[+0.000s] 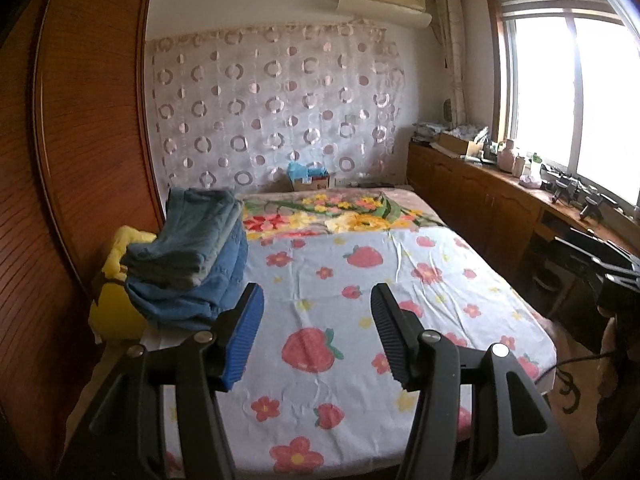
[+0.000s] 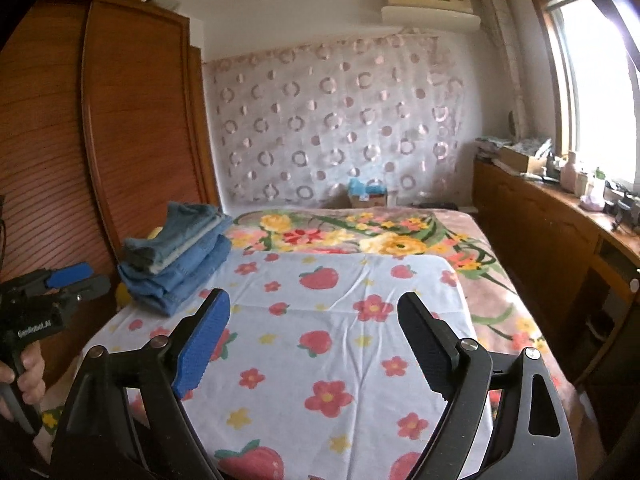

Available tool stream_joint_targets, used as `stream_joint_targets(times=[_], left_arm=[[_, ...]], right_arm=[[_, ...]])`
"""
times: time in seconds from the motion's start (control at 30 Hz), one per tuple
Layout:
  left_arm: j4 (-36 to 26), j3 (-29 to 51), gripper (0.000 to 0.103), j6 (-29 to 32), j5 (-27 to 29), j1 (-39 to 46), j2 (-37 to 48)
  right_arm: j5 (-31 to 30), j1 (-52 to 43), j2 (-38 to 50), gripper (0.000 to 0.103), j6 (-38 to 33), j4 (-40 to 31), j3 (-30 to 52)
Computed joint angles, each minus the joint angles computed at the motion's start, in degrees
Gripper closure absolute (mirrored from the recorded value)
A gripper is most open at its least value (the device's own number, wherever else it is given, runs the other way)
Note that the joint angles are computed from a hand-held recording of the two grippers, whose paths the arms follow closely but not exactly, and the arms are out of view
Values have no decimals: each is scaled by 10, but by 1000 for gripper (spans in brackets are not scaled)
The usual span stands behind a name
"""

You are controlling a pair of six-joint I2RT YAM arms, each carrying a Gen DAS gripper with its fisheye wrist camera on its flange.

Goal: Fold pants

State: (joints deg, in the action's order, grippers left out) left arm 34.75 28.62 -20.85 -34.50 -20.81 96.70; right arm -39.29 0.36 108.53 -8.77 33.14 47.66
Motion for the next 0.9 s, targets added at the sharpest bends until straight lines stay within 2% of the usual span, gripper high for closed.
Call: stream_joint_targets(times=[0.2, 0.4, 0.9], left_arm=[[-33, 5, 47, -1, -22, -15, -40], [-49, 1, 47, -1, -35, -23, -62], [-49, -2, 47, -2, -36, -24, -64]], right_arm=[[-20, -18, -34, 15, 6, 4, -21], [-14, -20, -63, 15, 12, 13, -44], [0, -13, -66, 15, 16, 27, -51]])
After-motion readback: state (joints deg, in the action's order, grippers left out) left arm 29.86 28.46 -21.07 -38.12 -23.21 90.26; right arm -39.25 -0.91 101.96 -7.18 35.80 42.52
